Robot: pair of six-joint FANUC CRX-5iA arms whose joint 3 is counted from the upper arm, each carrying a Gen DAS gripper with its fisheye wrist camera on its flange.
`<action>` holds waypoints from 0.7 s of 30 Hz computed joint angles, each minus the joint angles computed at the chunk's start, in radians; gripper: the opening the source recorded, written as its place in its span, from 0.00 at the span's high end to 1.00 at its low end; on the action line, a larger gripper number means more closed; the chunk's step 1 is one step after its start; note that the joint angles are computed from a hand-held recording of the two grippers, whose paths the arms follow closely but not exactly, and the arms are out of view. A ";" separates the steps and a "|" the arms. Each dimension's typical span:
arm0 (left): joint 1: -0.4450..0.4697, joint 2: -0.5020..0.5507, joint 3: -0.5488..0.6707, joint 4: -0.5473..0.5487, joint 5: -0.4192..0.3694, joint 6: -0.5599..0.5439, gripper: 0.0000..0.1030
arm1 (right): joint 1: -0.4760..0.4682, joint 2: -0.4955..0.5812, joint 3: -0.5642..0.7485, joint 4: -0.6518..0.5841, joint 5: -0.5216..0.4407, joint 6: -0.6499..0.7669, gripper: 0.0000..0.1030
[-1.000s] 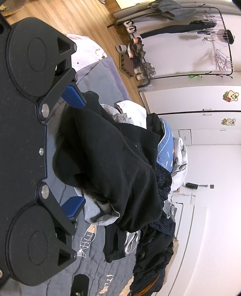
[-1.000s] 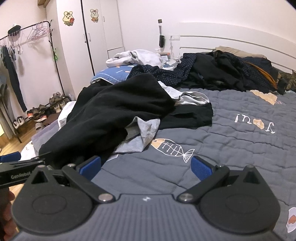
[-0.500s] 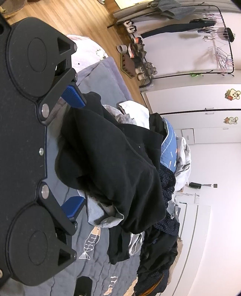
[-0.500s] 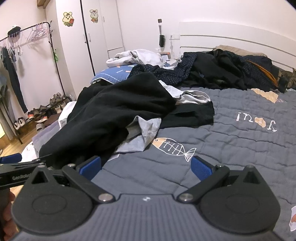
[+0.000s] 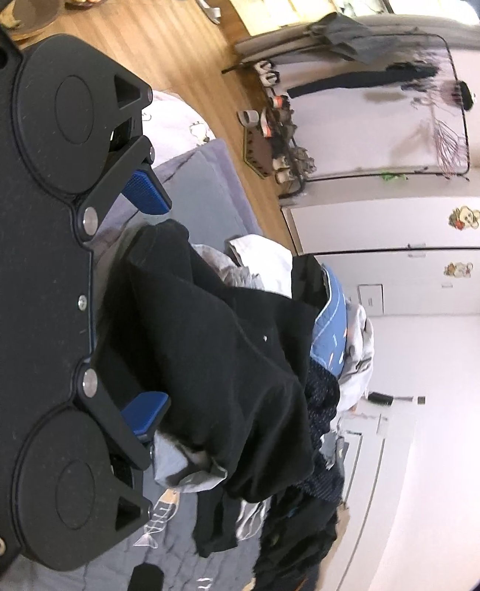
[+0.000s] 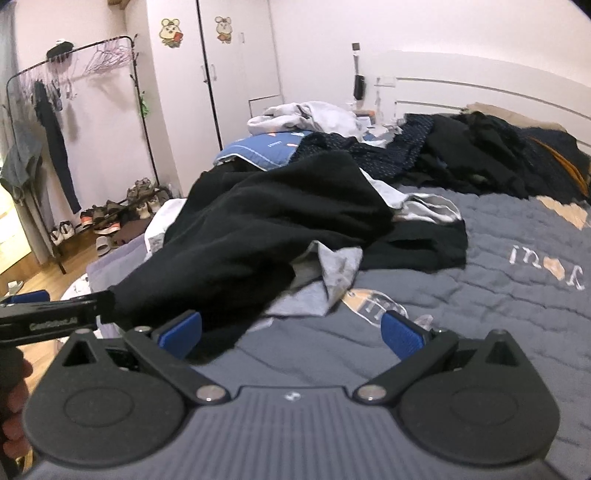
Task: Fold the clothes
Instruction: 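Grasp the black garment's edge with the right gripper and lift it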
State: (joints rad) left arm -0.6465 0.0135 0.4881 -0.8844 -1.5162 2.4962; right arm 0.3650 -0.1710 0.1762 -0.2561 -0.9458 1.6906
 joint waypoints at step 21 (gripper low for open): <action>0.088 -0.071 -0.049 0.009 -0.021 0.193 0.00 | 0.093 0.262 0.225 -0.096 -0.029 0.012 0.00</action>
